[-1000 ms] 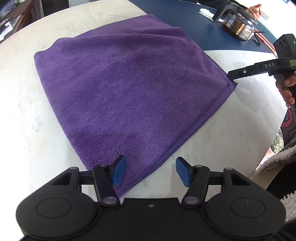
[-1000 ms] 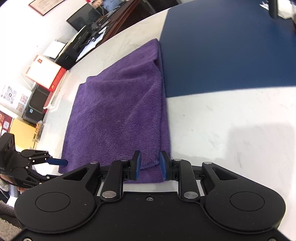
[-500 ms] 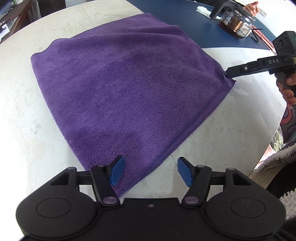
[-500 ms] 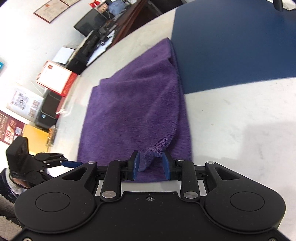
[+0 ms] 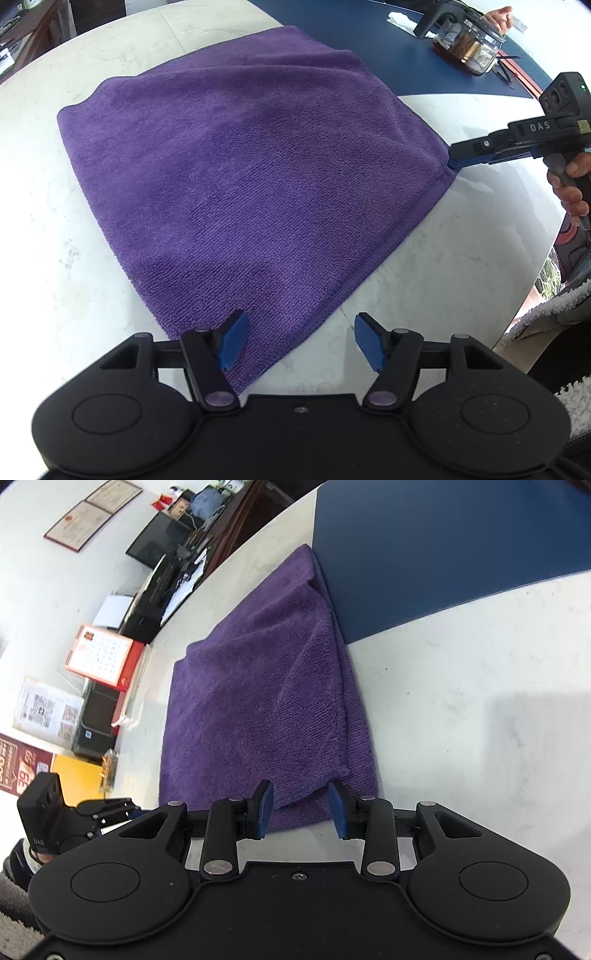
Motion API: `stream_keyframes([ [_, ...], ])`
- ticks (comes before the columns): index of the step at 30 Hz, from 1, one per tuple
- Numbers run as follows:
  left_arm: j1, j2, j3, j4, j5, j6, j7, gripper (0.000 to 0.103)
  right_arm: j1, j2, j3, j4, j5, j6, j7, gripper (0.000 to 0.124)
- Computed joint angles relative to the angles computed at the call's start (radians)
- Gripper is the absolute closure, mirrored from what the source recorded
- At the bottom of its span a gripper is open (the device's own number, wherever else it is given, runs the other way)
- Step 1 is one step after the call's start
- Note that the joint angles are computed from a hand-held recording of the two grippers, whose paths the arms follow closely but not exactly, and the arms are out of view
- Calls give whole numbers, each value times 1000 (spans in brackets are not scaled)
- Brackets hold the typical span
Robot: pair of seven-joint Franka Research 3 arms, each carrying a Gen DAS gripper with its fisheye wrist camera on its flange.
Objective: Fold towel
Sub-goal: 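Close the right gripper on the folded purple towel edge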
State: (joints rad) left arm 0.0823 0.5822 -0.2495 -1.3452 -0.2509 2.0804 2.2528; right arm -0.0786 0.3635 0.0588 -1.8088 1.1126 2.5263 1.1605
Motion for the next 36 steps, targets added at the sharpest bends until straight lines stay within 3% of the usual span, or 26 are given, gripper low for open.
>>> stream_keyframes([
  [10,8,8,-4,15,-11,-20,17,42,5,15,16,2,50,81,22,91],
  [14,10,16,-5,29,-14,-35,26,42,-7,36,38,30,127,89,-48,91],
  [24,11,27,-5,48,-18,-55,36,42,17,53,27,40,60,175,30,90],
  [29,9,30,-4,54,-15,-59,38,41,-6,85,45,83,49,150,19,89],
  [36,11,24,-4,44,-20,-52,33,41,-20,73,46,80,35,51,-1,91],
])
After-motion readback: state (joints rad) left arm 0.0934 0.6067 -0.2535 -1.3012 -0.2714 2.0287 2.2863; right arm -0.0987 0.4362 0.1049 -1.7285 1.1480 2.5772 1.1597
